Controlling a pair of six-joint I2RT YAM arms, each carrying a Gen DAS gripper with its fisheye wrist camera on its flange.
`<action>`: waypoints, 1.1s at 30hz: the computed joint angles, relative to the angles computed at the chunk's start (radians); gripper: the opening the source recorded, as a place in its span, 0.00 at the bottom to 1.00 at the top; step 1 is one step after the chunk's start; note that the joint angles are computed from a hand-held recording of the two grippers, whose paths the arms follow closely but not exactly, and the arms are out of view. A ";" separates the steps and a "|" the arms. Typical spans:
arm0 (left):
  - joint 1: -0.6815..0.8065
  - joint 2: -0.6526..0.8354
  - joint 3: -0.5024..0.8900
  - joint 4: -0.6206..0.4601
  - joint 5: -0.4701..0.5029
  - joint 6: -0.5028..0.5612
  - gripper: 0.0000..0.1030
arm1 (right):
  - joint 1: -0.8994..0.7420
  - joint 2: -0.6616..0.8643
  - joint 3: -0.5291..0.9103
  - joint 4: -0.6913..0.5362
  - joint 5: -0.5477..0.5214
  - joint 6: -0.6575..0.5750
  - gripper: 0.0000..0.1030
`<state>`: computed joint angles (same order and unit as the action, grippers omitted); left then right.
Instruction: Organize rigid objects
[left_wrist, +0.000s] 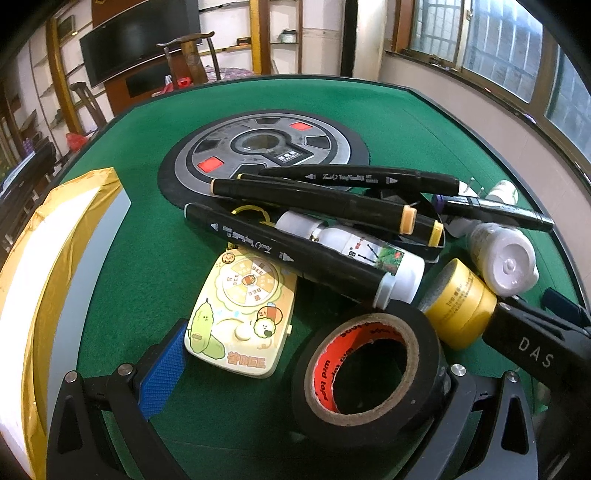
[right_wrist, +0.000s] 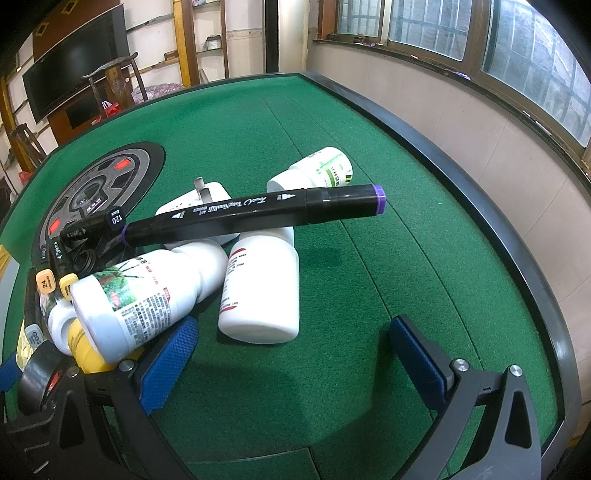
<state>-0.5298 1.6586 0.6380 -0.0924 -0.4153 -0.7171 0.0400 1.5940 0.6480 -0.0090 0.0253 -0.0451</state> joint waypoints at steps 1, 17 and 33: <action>0.011 0.003 0.005 0.002 0.005 0.012 1.00 | 0.000 -0.002 -0.004 0.002 -0.001 -0.001 1.00; 0.012 -0.016 -0.016 0.016 0.027 0.044 1.00 | 0.011 0.007 0.000 0.012 0.011 0.008 1.00; 0.004 -0.001 0.003 0.004 0.004 0.023 1.00 | 0.010 0.004 -0.004 0.014 0.004 0.008 1.00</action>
<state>-0.5258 1.6573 0.6413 -0.0881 -0.4116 -0.6944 0.0505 1.5979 0.6443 0.0051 0.0294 -0.0370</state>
